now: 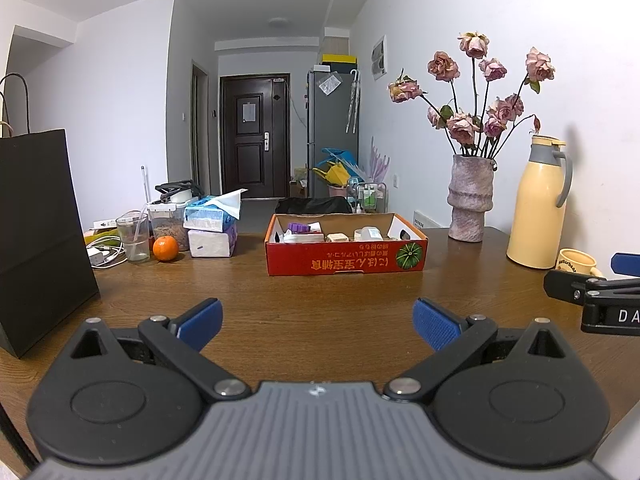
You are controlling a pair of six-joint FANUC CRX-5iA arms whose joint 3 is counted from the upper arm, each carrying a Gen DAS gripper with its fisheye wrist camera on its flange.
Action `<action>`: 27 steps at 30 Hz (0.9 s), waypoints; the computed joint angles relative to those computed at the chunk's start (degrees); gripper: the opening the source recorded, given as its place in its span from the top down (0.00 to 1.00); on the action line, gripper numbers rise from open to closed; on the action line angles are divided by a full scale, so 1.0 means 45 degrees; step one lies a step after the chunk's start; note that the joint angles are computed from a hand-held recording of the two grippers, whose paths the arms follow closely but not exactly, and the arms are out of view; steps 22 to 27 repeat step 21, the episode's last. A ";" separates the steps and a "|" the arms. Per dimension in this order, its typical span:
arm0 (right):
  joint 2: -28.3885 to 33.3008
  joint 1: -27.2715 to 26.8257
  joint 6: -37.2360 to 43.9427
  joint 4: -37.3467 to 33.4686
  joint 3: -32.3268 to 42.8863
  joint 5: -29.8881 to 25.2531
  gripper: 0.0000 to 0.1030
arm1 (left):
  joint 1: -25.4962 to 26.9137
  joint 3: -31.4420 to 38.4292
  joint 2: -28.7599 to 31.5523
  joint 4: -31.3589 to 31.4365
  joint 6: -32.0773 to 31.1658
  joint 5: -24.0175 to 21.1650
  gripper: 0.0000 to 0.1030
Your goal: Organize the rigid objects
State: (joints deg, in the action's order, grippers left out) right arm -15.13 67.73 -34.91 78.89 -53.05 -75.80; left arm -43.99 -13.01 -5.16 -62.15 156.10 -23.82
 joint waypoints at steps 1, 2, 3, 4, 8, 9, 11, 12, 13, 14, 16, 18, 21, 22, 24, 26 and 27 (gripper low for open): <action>0.0008 0.0011 -0.0013 -0.0020 -0.0001 -0.0008 0.00 | -0.0002 -0.0013 -0.0012 0.0009 -0.0006 -0.0004 0.00; 0.0004 -0.0006 -0.0031 -0.0011 -0.0019 0.0016 0.00 | -0.0002 -0.0013 -0.0012 0.0009 -0.0006 -0.0004 0.00; 0.0007 -0.0013 -0.0023 -0.0011 -0.0018 0.0017 0.00 | -0.0005 -0.0010 -0.0010 -0.0010 0.0005 -0.0004 0.00; 0.0021 0.0006 -0.0022 -0.0030 -0.0011 -0.0006 0.00 | -0.0002 -0.0022 -0.0024 -0.0003 -0.0005 0.0005 0.00; 0.0003 -0.0075 -0.0011 -0.0005 -0.0017 0.0059 0.00 | 0.0004 -0.0009 -0.0008 0.0022 -0.0015 -0.0006 0.00; 0.0001 -0.0071 -0.0004 -0.0035 -0.0020 0.0057 0.00 | 0.0017 -0.0017 -0.0009 0.0049 -0.0031 0.0003 0.00; -0.0023 -0.0096 0.0007 -0.0050 -0.0026 0.0073 0.00 | 0.0027 -0.0031 -0.0006 0.0090 -0.0064 0.0013 0.00; -0.0032 -0.0099 0.0005 -0.0058 -0.0030 0.0073 0.00 | 0.0072 -0.0030 0.0008 0.0191 -0.0172 0.0068 0.00; -0.0037 -0.0097 0.0006 -0.0072 -0.0030 0.0062 0.00 | 0.0178 -0.0065 0.0003 0.0377 -0.0368 0.0210 0.00; -0.0049 -0.0095 0.0017 -0.0087 -0.0032 0.0051 0.00 | 0.0262 -0.0078 0.0006 0.0547 -0.0551 0.0332 0.00; -0.0050 -0.0094 0.0015 -0.0096 -0.0032 0.0045 0.00 | 0.0302 -0.0078 0.0029 0.0587 -0.0620 0.0424 0.00; -0.0052 -0.0099 0.0037 -0.0116 -0.0029 0.0054 0.00 | 0.0432 -0.0082 0.0062 0.0811 -0.0827 0.0606 0.00; -0.0082 -0.0198 0.0034 -0.0086 -0.0057 0.0158 0.00 | 0.0469 -0.0035 0.0131 0.0881 -0.0888 0.0591 0.00; -0.0082 -0.0198 0.0034 -0.0086 -0.0057 0.0158 0.00 | 0.0469 -0.0035 0.0131 0.0881 -0.0888 0.0591 0.00; -0.0082 -0.0198 0.0034 -0.0086 -0.0057 0.0158 0.00 | 0.0469 -0.0035 0.0131 0.0881 -0.0888 0.0591 0.00; -0.0082 -0.0198 0.0034 -0.0086 -0.0057 0.0158 0.00 | 0.0469 -0.0035 0.0131 0.0881 -0.0888 0.0591 0.00; -0.0082 -0.0198 0.0034 -0.0086 -0.0057 0.0158 0.00 | 0.0469 -0.0035 0.0131 0.0881 -0.0888 0.0591 0.00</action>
